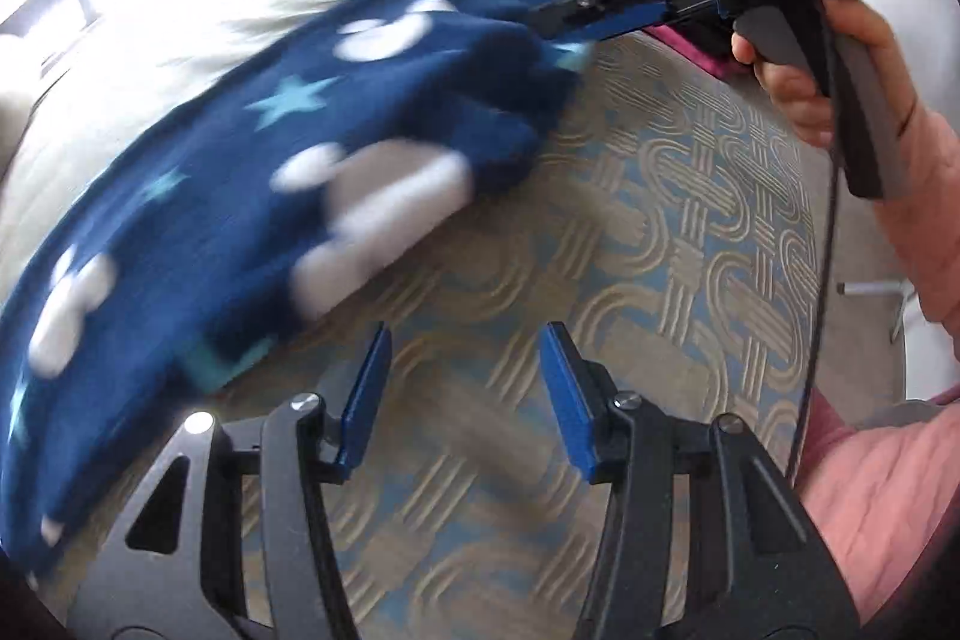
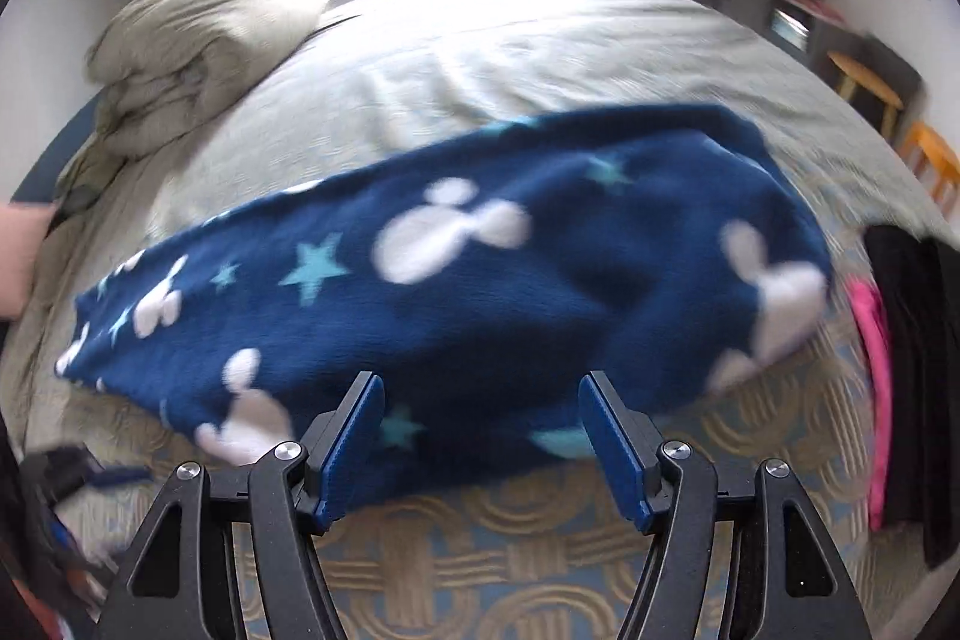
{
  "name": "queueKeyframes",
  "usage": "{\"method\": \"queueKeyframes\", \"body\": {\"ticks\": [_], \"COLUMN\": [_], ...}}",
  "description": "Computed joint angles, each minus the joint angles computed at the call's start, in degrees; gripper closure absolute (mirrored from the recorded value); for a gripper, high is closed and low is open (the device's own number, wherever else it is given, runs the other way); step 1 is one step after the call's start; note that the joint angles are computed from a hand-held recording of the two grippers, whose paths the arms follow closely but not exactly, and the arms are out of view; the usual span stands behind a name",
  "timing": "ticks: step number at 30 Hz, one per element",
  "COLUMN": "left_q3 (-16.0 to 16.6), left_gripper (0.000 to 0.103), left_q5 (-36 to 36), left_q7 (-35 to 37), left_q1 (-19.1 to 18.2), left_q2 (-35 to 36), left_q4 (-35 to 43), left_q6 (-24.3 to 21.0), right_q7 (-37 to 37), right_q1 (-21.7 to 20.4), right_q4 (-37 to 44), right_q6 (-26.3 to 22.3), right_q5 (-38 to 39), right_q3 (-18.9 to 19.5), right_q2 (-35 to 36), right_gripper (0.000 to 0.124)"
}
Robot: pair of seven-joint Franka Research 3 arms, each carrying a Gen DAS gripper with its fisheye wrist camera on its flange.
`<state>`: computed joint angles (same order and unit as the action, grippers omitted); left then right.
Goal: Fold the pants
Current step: 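Grasp the folded pants edge with the right gripper and lift it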
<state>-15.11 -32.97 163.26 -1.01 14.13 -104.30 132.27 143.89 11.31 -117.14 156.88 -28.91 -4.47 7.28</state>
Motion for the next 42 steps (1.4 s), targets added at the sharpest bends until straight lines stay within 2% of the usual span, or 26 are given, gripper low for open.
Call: {"method": "queueKeyframes", "body": {"ticks": [2,4,6,8,13,16,19,22,24,25,26,27,29,31,32,34,36,39,41,42], "left_q3": [-0.83,-1.16,-1.25,-2.28,-3.95,-4.48,-5.25,-5.05,-5.25,-5.27,-5.12,-4.94,-5.57,-6.27,-6.28,-5.9,-5.24,-4.63,-4.67,-4.71], "left_gripper": [0.05,0.05,0.05,0.05,0.042,0.042,0.042,0.042,0.045,0.066,0.078,0.084,0.084,0.084,0.084,0.084,0.085,0.085,0.085,0.084], "left_q5": [1.19,2.92,5.3,5.74,5.8,7.24,7.72,9.67,9.62,9.47,9.44,9.53,7.89,5.88,5.46,5.2,5.41,5.52,5.42,5.33], "left_q7": [-1.37,-5.17,-11.46,-16.35,-22.8,-24.85,-23.54,-21.13,-19.04,-18.77,-19.82,-21.52,-21.66,-19.51,-18.18,-16.15,-16.22,-18.26,-18.06,-17.62], "left_q1": [-1.77,-3.0,-3.68,-2.83,-2.01,-2.18,-1.75,-2.37,-2.58,-2.72,-3.03,-3.22,-2.33,-1.21,-1.0,-1.2,-1.83,-2.43,-2.42,-2.35], "left_q2": [1.99,4.85,8.87,12.56,18.35,19.6,19.88,17.85,16.37,15.96,16.32,17.09,16.66,14.67,13.11,10.94,10.32,11.08,10.37,9.91], "left_q4": [1.38,4.79,11.22,17.93,28.6,30.29,29.9,25.98,22.94,22.07,22.59,24.07,23.7,20.86,18.61,15.25,14.07,14.73,13.81,13.19], "left_q6": [2.1,3.08,0.77,-2.44,-7.81,-9.98,-12.89,-12.02,-8.58,-7.03,-6.87,-8.42,-8.77,-8.07,-7.19,-5.09,-4.1,-4.66,-3.98,-3.66], "right_q7": [-0.26,1.95,4.26,3.94,6.07,3.52,1.82,-0.33,-1.97,-3.35,-5.41,-4.63,1.37,0.9,-3.7,-8.9,-19.53,-27.08,-31.21,-32.93], "right_q1": [-1.33,-2.23,-3.57,-5.21,-9.22,-10.04,-10.58,-10.76,-10.91,-10.93,-10.96,-11.26,-12.42,-13.04,-13.08,-13.17,-14.02,-15.38,-17.18,-17.86], "right_q4": [-5.38,-9.08,-12.07,-14.01,-15.53,-16.43,-17.19,-18.07,-18.28,-18.0,-17.14,-16.18,-13.2,-10.27,-8.12,-1.96,5.9,18.45,23.67,25.19], "right_q6": [4.8,7.82,10.12,11.83,14.53,17.06,17.86,18.13,18.1,17.73,16.77,15.63,12.89,12.02,11.06,6.93,2.06,-6.2,-8.41,-9.11], "right_q5": [3.58,2.46,-0.08,-0.39,-3.28,0.48,2.53,5.16,6.65,7.62,8.56,6.53,-2.74,-4.81,-1.42,1.88,10.71,18.77,25.67,28.72], "right_q3": [-0.05,-0.24,0.07,0.86,2.37,2.25,2.28,2.27,2.39,2.43,2.36,2.3,1.89,1.19,0.8,-0.32,-0.69,-1.5,-0.77,-0.28], "right_q2": [-2.67,-4.95,-7.01,-8.4,-9.0,-8.5,-8.37,-8.61,-8.73,-8.65,-8.39,-8.31,-8.42,-7.95,-7.0,-3.68,1.55,10.3,14.4,15.63], "right_gripper": [0.055,0.055,0.055,0.055,0.055,0.055,0.055,0.055,0.055,0.055,0.055,0.055,0.055,0.054,0.049,0.048,0.048,0.048,0.049,0.07]}}
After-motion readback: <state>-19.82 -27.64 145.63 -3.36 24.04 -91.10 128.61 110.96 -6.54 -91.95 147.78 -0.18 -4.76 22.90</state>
